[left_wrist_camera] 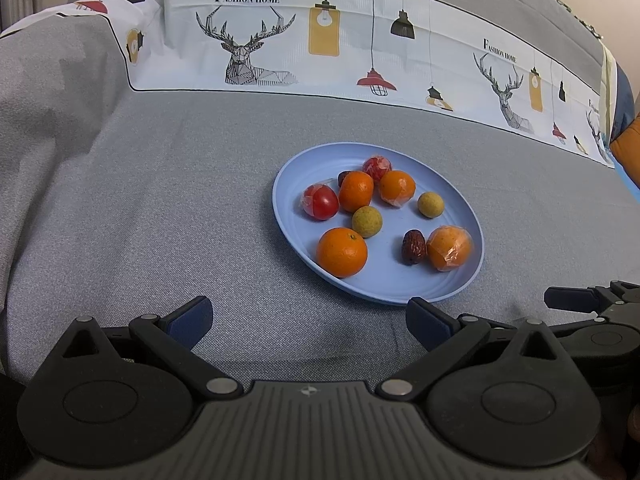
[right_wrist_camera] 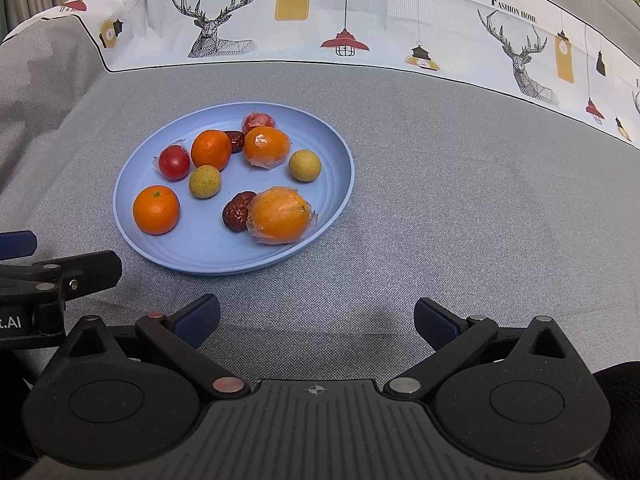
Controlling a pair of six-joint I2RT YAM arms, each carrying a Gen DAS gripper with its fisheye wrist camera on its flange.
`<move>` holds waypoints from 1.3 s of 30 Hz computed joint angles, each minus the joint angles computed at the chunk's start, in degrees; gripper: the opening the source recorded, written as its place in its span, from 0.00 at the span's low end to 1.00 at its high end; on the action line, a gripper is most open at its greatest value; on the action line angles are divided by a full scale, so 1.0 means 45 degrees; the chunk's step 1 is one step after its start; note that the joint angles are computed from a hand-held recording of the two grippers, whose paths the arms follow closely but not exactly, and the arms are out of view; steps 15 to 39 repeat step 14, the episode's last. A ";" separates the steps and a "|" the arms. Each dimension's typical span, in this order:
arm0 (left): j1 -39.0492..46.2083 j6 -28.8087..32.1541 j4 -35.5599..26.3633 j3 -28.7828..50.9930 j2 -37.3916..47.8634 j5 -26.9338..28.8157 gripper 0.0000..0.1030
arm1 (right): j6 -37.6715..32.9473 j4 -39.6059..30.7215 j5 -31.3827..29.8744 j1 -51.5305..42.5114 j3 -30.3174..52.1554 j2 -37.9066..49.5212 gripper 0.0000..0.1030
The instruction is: Organize fruits
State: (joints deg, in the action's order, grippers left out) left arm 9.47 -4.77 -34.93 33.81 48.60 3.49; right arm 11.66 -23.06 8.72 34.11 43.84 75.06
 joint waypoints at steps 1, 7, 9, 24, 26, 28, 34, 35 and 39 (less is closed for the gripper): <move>-0.0011 -0.0011 0.0003 0.0004 0.0012 -0.0007 1.00 | -0.0007 -0.0005 -0.0004 -0.0006 0.0008 0.0002 0.99; 0.0037 0.0028 0.0068 -0.0059 -0.0014 0.0130 1.00 | 0.0019 0.0026 0.0020 -0.0012 -0.0027 -0.0007 0.99; 0.0139 0.0120 0.0171 -0.0159 -0.0066 0.0330 1.00 | 0.0062 0.0062 0.0059 -0.0004 -0.0064 -0.0012 0.99; 0.0345 0.0225 0.0366 -0.0203 -0.0021 0.0714 1.00 | 0.0277 0.0082 0.0194 0.0003 -0.0075 -0.0175 0.99; 0.0345 0.0225 0.0366 -0.0203 -0.0021 0.0714 1.00 | 0.0277 0.0082 0.0194 0.0003 -0.0075 -0.0175 0.99; 0.0345 0.0225 0.0366 -0.0203 -0.0021 0.0714 1.00 | 0.0277 0.0082 0.0194 0.0003 -0.0075 -0.0175 0.99; 0.0345 0.0225 0.0366 -0.0203 -0.0021 0.0714 1.00 | 0.0277 0.0082 0.0194 0.0003 -0.0075 -0.0175 0.99; 0.0345 0.0225 0.0366 -0.0203 -0.0021 0.0714 1.00 | 0.0277 0.0082 0.0194 0.0003 -0.0075 -0.0175 0.99; 0.0345 0.0225 0.0366 -0.0203 -0.0021 0.0714 1.00 | 0.0277 0.0082 0.0194 0.0003 -0.0075 -0.0175 0.99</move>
